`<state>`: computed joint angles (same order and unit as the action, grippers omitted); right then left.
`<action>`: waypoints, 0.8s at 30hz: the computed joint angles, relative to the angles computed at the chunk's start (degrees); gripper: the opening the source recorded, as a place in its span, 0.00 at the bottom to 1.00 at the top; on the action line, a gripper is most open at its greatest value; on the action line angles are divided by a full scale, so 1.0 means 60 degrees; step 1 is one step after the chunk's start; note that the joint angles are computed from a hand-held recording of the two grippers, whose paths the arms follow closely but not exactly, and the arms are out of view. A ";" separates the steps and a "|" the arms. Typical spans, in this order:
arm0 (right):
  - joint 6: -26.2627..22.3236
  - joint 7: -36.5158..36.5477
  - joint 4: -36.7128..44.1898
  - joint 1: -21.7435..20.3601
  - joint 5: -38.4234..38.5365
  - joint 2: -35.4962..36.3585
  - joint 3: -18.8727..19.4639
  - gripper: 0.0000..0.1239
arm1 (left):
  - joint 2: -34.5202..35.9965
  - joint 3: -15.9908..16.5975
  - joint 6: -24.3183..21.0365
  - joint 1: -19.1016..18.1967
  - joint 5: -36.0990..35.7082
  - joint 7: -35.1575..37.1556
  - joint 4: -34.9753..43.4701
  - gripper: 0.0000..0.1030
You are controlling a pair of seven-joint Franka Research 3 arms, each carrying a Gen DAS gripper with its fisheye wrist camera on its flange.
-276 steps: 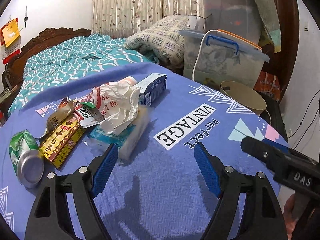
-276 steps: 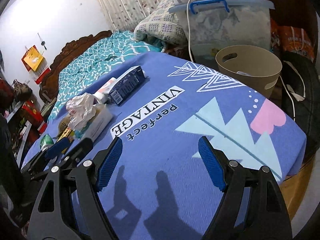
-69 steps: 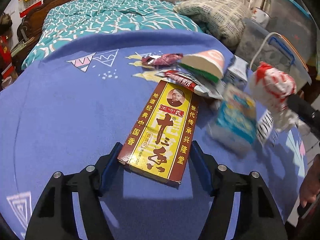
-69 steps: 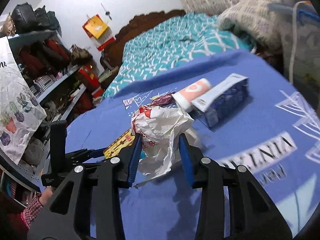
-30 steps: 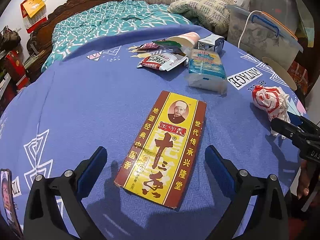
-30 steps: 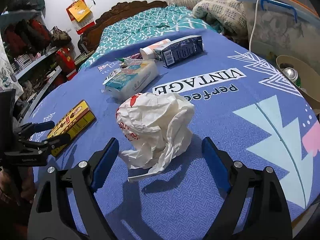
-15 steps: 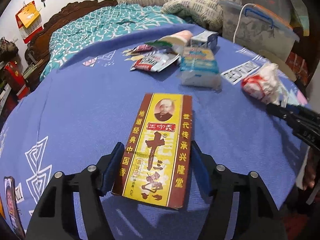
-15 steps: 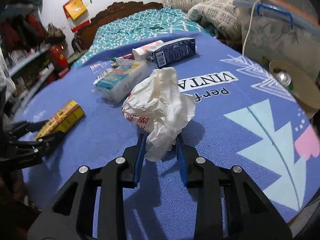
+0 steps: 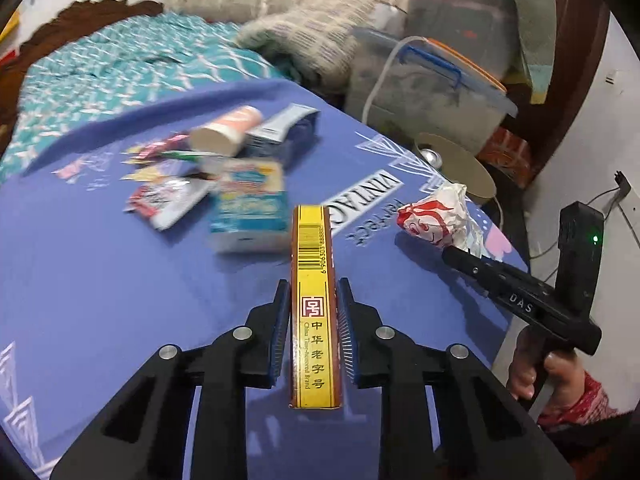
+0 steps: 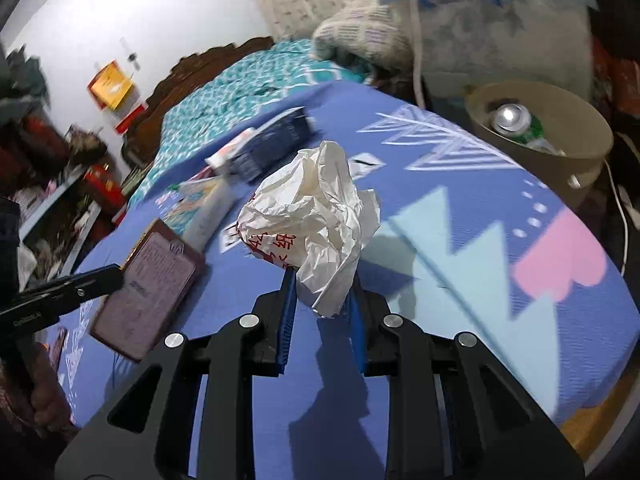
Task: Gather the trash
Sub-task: 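Carry box and bag to the wastebasket and open both tools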
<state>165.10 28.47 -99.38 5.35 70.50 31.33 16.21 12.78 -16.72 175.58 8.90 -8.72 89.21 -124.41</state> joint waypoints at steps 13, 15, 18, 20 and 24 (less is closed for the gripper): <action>0.0211 -0.0762 -0.0206 -0.0157 0.0395 -0.0024 0.0123 0.22 | 0.0490 0.2040 -0.0862 -0.1774 0.3931 -0.3192 0.0439 0.21; 0.0209 -0.0959 -0.0180 -0.0180 0.0602 -0.0025 0.0172 0.21 | 0.0428 0.2106 -0.0829 -0.1814 0.4439 -0.3568 0.0428 0.21; 0.0333 -0.1433 -0.0134 -0.0262 0.1244 -0.0082 0.0223 0.21 | 0.0405 0.1124 -0.0649 -0.0978 0.3446 -0.2569 0.0479 0.20; 0.0297 -0.1420 -0.0020 -0.0283 0.1533 -0.0076 0.0103 0.21 | 0.0537 0.0246 -0.0643 -0.0279 0.2360 -0.1488 0.0709 0.21; 0.0114 -0.1025 0.0379 -0.0365 0.1669 0.0091 -0.0258 0.21 | 0.1398 -0.0910 -0.1164 0.0340 0.0952 0.0466 0.2135 0.21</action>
